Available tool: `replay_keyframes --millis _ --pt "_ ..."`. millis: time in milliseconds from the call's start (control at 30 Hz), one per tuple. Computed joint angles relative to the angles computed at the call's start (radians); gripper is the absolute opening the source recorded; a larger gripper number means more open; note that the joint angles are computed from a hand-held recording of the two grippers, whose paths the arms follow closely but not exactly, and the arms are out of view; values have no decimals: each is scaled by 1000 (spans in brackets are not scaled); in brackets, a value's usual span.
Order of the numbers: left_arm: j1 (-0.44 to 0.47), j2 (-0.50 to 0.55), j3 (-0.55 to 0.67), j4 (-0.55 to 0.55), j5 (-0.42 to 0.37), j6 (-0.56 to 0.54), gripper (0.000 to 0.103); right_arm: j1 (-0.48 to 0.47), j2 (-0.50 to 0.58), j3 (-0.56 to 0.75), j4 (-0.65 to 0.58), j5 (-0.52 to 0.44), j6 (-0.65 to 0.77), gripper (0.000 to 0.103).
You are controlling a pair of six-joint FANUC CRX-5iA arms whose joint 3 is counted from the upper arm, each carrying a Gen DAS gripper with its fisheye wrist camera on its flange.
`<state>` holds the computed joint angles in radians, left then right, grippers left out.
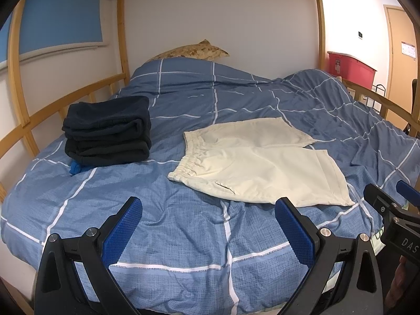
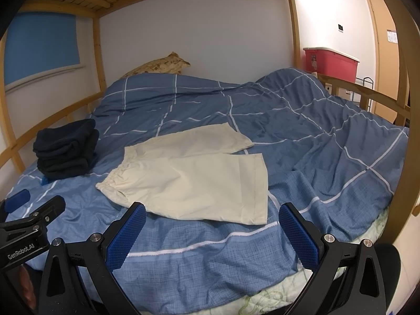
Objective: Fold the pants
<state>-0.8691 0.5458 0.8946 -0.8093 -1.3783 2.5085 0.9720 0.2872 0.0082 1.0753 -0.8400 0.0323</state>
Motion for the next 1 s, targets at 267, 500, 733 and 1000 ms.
replay_keyframes --millis 267,500,733,1000 --pt "-2 0 -1 -3 0 1 102 0 -1 -2 1 2 -1 102" --pt "-3 -2 2 -8 -4 -3 102 1 2 2 2 -3 1 102" --pt "-7 -13 -7 -21 -4 -14 102 4 5 6 11 -7 7 102" --pt "-6 -15 -15 -28 1 -6 102 5 7 7 13 -9 6 102"
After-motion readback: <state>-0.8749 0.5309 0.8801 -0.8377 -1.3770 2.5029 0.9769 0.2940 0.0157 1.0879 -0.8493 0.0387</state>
